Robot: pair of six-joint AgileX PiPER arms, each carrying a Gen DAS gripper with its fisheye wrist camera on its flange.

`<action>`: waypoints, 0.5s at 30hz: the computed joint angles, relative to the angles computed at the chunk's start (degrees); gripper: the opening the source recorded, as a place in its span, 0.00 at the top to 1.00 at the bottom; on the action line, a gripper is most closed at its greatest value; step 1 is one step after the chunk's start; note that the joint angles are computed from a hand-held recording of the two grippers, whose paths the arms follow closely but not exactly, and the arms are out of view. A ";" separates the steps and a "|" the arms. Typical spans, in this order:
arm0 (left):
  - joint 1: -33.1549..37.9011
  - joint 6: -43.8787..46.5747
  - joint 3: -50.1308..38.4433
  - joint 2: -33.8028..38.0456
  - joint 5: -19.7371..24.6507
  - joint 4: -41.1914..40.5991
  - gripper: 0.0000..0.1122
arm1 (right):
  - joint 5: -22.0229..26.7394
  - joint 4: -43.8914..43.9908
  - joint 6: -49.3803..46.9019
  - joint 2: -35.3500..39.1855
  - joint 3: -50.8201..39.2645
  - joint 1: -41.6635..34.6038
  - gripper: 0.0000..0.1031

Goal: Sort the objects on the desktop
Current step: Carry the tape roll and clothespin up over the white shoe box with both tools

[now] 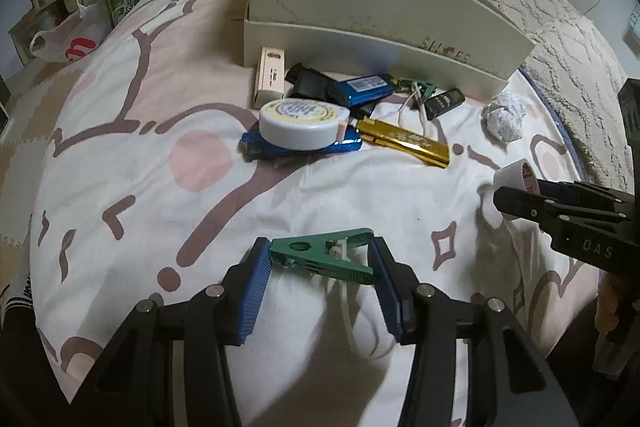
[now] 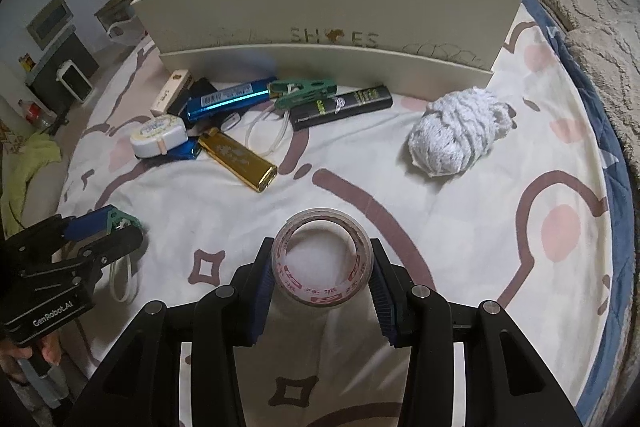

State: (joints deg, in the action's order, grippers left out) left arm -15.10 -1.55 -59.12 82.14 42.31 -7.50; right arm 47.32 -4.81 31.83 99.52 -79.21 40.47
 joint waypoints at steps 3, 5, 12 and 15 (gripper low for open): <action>-0.64 -0.69 -1.04 -0.59 0.59 1.47 0.56 | -0.44 -0.72 1.00 -1.15 0.35 0.57 0.57; -0.50 0.23 -1.87 -1.42 0.85 0.77 0.56 | -1.04 0.00 -0.27 -5.18 3.76 -0.40 0.57; -1.08 1.53 -4.07 -3.49 1.28 1.21 0.56 | -2.66 -0.72 1.20 -6.72 1.78 0.17 0.57; -1.58 1.85 -5.06 -4.17 1.32 1.04 0.56 | -3.11 -1.96 2.56 -6.90 0.54 0.64 0.57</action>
